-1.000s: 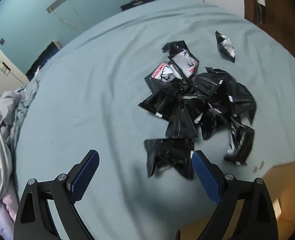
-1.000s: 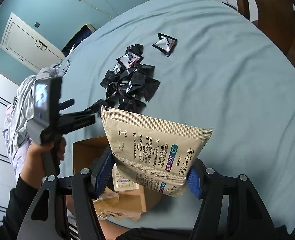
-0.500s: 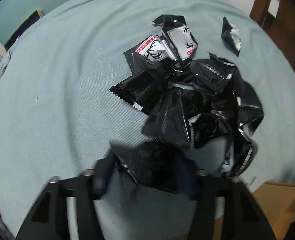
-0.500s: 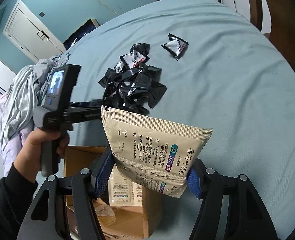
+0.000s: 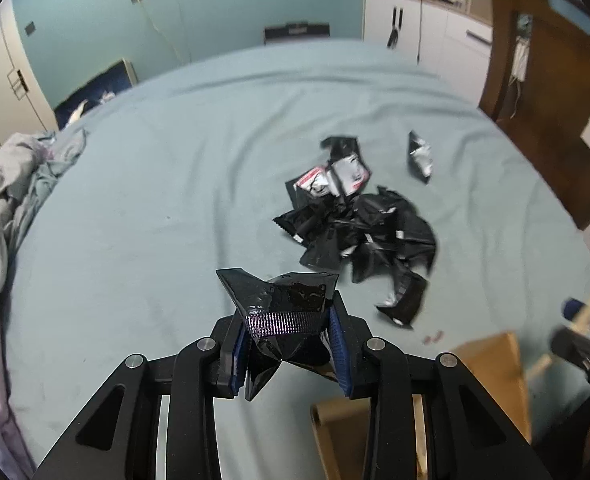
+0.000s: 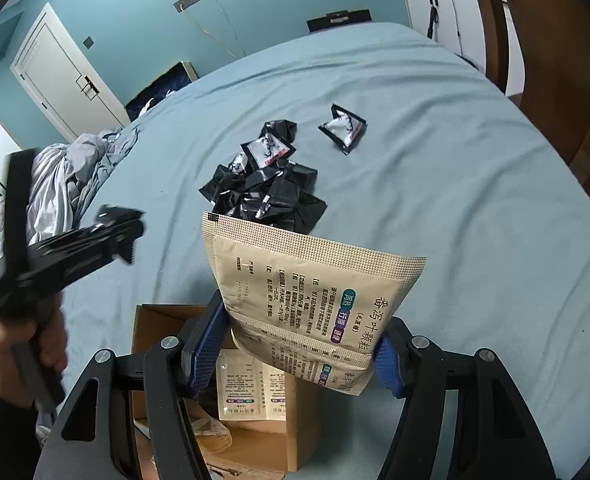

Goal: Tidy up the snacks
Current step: 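Hold the beige sachet with the right gripper while the left gripper grasps a black packet, then lower both held items into the cardboard box and open both grippers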

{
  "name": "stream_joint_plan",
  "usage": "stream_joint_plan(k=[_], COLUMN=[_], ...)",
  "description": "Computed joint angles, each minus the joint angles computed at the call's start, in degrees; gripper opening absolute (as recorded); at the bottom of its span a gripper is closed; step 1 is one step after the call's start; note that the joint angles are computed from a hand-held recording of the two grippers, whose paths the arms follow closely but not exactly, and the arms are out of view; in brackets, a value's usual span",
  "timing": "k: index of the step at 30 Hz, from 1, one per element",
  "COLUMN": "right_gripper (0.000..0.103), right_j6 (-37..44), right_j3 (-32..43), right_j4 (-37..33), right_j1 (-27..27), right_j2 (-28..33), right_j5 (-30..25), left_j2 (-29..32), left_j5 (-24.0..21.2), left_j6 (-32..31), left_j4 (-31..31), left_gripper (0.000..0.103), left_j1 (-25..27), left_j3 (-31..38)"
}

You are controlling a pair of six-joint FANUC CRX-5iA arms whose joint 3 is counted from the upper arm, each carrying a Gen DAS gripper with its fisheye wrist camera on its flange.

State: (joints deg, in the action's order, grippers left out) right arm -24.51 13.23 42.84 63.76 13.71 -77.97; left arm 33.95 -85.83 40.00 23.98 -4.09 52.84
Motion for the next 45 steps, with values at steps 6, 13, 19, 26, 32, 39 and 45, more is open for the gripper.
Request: stream_joint_plan(k=[6, 13, 19, 26, 32, 39, 45], right_gripper=[0.064, 0.064, 0.064, 0.064, 0.064, 0.065, 0.066], right_j6=[-1.36, -1.2, 2.31, 8.61, 13.02, 20.25, 24.27], right_j3=[-1.4, -1.38, -0.4, 1.46, 2.73, 8.09, 12.02], right_j4=[1.47, 1.2, 3.02, -0.21, -1.77, -5.15, -6.35], right_j1=[0.59, 0.59, 1.33, 0.61, -0.14, -0.75, -0.93], right_j2=[-0.77, -0.99, -0.11, 0.83, 1.18, 4.33, 6.93], right_j5=[0.14, 0.51, 1.13, 3.24, 5.14, 2.68, 1.2], left_j2=[-8.7, -13.45, -15.96, -19.18, -15.66, -15.08, -15.0], left_j5=[1.67, 0.36, -0.57, 5.67, 5.45, 8.39, 8.66], left_j6=[-5.21, -8.35, -11.74, -14.28, -5.5, -1.03, -0.69], left_j4=[4.42, 6.84, 4.74, 6.36, 3.38, -0.1, -0.88], left_gripper=[0.033, 0.034, 0.053, 0.081, 0.081, 0.081, 0.081], left_j1=[3.03, 5.71, 4.99, 5.04, 5.34, 5.39, 5.12], left_j3=[-13.84, -21.17, -25.47, -30.12, -24.75, -23.16, -22.93])
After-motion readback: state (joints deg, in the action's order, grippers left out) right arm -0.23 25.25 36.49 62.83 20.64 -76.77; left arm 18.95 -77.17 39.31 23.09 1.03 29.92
